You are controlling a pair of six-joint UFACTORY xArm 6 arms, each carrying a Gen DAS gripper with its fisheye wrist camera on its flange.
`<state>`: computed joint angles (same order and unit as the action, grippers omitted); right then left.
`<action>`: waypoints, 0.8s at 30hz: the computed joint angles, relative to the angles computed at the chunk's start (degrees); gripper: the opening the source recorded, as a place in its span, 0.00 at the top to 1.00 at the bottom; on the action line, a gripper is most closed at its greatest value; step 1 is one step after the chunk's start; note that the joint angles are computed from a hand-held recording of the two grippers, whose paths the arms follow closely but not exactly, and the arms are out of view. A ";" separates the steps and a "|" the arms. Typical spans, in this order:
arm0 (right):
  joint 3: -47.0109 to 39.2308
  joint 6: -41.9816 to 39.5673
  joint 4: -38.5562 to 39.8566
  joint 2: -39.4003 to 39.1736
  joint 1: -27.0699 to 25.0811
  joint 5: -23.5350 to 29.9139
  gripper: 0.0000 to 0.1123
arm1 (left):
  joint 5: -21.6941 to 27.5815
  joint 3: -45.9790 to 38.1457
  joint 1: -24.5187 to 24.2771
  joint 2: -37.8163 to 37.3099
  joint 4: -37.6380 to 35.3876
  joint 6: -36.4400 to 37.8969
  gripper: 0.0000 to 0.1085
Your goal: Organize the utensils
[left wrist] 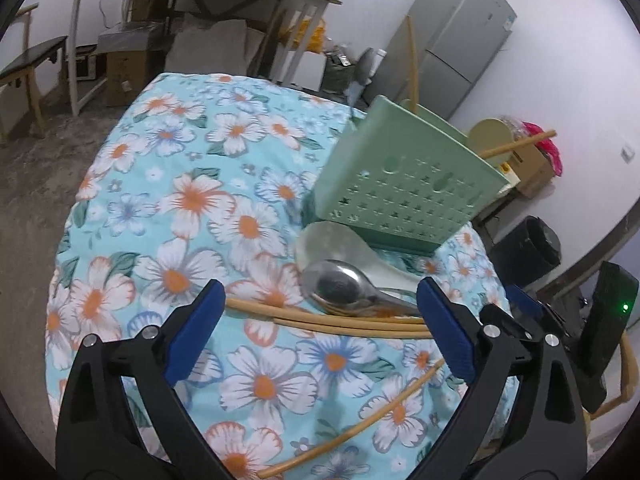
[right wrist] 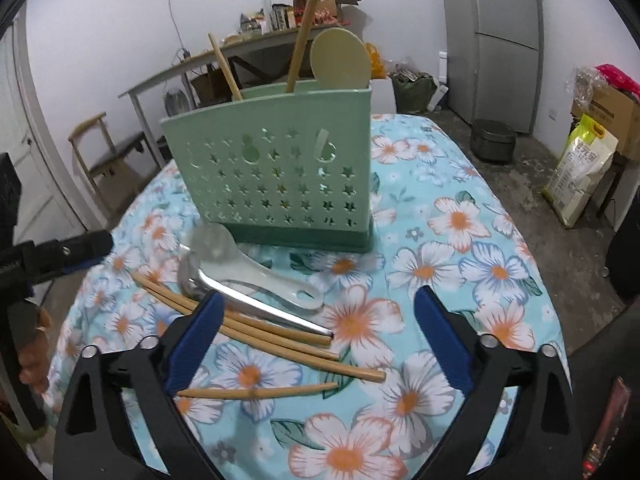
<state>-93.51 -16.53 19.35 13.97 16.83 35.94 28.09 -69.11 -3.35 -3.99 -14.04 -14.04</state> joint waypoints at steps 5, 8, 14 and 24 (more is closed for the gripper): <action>-1.25 5.07 -7.62 0.78 0.21 0.67 0.14 | 1.22 -0.67 0.43 0.30 4.51 -2.44 0.13; -1.34 6.35 -11.20 0.86 0.29 -0.28 0.14 | 0.93 -0.43 0.34 0.06 5.88 -1.42 0.13; 0.52 5.97 -14.74 -0.62 0.46 -4.90 0.14 | -0.94 0.46 -0.09 -0.65 5.16 0.08 0.13; 4.14 -5.54 -6.40 -3.27 2.59 -12.29 0.14 | -2.83 2.17 0.69 -1.84 4.82 0.85 0.13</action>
<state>-89.36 -22.07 12.95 10.70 19.42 23.65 25.25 -66.94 -2.66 -5.83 -9.22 -13.19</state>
